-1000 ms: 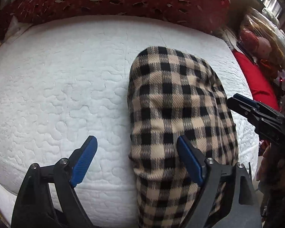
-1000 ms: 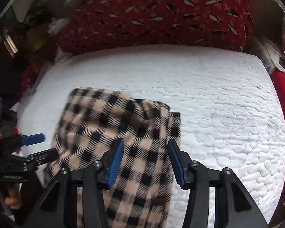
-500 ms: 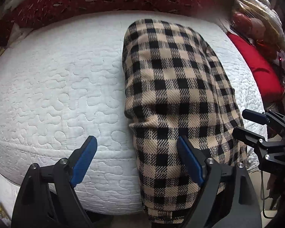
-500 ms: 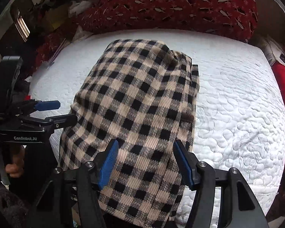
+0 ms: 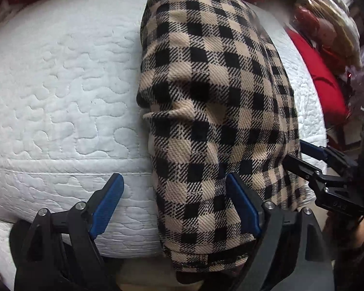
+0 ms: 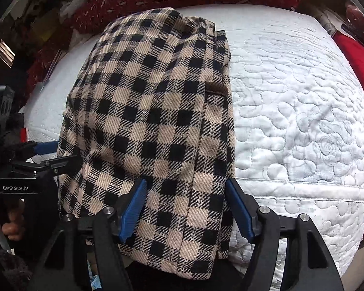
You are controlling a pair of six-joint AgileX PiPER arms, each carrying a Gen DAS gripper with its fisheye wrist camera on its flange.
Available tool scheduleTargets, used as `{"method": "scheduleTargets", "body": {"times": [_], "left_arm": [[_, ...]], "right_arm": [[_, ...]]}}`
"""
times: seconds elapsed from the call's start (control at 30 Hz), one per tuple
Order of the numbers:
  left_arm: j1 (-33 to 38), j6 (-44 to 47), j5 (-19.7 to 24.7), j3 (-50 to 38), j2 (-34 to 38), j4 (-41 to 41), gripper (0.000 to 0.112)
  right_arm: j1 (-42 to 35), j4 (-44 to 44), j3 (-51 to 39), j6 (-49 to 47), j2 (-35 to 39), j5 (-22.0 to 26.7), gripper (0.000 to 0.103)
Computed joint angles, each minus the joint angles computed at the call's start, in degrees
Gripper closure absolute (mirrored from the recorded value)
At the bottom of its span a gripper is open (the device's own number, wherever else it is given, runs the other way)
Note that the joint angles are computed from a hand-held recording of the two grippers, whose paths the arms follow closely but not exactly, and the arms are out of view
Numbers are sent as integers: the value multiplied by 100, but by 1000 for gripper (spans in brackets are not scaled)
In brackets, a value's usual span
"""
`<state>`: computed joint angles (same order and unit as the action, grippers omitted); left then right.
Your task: Fold large clothes
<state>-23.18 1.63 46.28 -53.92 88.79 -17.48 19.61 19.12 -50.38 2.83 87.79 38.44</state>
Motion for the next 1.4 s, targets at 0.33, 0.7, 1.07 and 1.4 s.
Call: {"method": "scheduleTargets", "body": {"times": [0.33, 0.7, 1.07, 1.4], "left_arm": [[1120, 1345, 781, -1015, 874, -1735, 25], [589, 984, 635, -1240, 1172, -1468, 25], [370, 558, 547, -1266, 792, -1055, 71], [535, 581, 533, -1001, 180, -924, 76]], "right_arm": [[-1652, 2533, -987, -1780, 1104, 314, 33], [-1741, 4800, -1656, -4001, 2584, 828, 23], [-940, 4013, -2044, -3651, 2453, 66, 76], [-454, 3392, -1877, -2638, 1848, -381, 78]]}}
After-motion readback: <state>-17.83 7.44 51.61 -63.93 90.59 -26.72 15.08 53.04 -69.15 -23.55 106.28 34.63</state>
